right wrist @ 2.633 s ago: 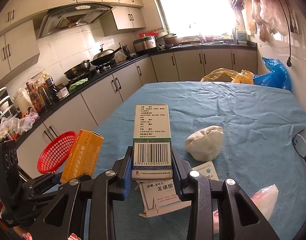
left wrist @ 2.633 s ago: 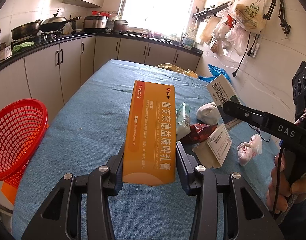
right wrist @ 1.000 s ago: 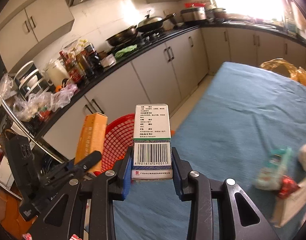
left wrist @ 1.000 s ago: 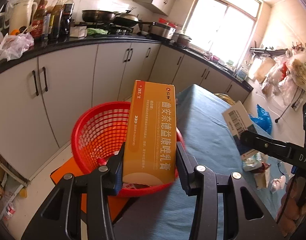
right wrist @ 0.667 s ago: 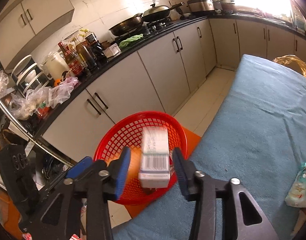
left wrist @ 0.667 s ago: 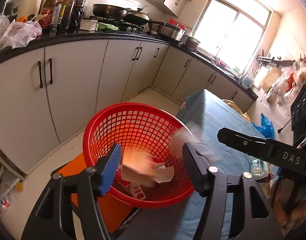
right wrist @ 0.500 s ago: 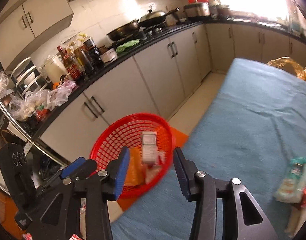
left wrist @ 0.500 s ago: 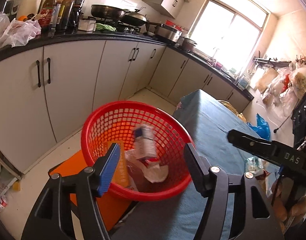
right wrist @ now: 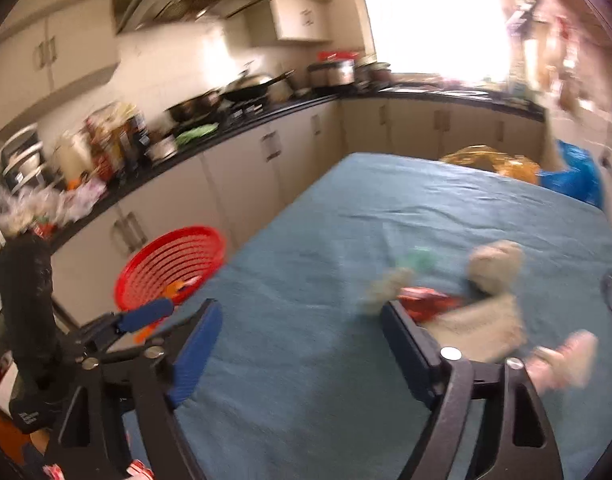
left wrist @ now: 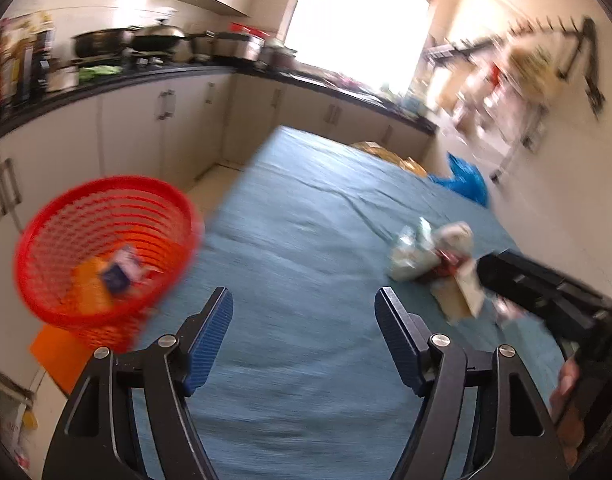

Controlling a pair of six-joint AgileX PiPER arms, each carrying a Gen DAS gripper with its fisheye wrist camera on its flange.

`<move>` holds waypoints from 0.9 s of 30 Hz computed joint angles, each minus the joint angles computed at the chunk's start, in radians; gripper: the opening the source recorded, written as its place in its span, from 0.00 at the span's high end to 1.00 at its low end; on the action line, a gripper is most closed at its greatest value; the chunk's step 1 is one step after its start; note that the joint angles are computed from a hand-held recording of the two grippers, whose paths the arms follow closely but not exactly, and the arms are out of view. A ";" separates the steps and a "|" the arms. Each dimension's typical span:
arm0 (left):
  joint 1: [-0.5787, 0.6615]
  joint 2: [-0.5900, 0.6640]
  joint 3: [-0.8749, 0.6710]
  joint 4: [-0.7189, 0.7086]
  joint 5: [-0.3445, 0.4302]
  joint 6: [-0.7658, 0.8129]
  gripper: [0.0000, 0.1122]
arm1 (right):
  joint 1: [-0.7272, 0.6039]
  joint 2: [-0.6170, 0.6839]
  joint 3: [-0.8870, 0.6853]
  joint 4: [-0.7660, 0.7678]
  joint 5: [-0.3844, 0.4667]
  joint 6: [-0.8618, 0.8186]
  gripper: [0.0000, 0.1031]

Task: Collect trash
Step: 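Open both tools to drop the two boxes into the red basket, then grasp the white-and-pink plastic bag with the right tool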

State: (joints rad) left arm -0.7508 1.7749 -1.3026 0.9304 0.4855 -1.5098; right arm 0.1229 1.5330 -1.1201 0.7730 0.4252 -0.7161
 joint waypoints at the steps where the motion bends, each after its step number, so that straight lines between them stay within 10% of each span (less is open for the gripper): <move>1: -0.015 0.034 -0.045 -0.047 0.006 0.058 0.36 | -0.027 -0.019 0.021 0.008 -0.004 -0.010 0.11; 9: -0.103 0.175 -0.230 -0.060 0.141 0.179 0.35 | -0.394 -0.095 0.101 0.104 0.066 -0.058 0.12; 15: -0.100 0.173 -0.221 -0.053 0.123 0.202 0.34 | -0.639 0.132 -0.106 0.105 0.412 0.149 0.33; 27: -0.078 0.153 -0.186 -0.097 0.055 0.227 0.33 | -0.516 0.323 -0.300 -0.080 0.427 0.423 0.49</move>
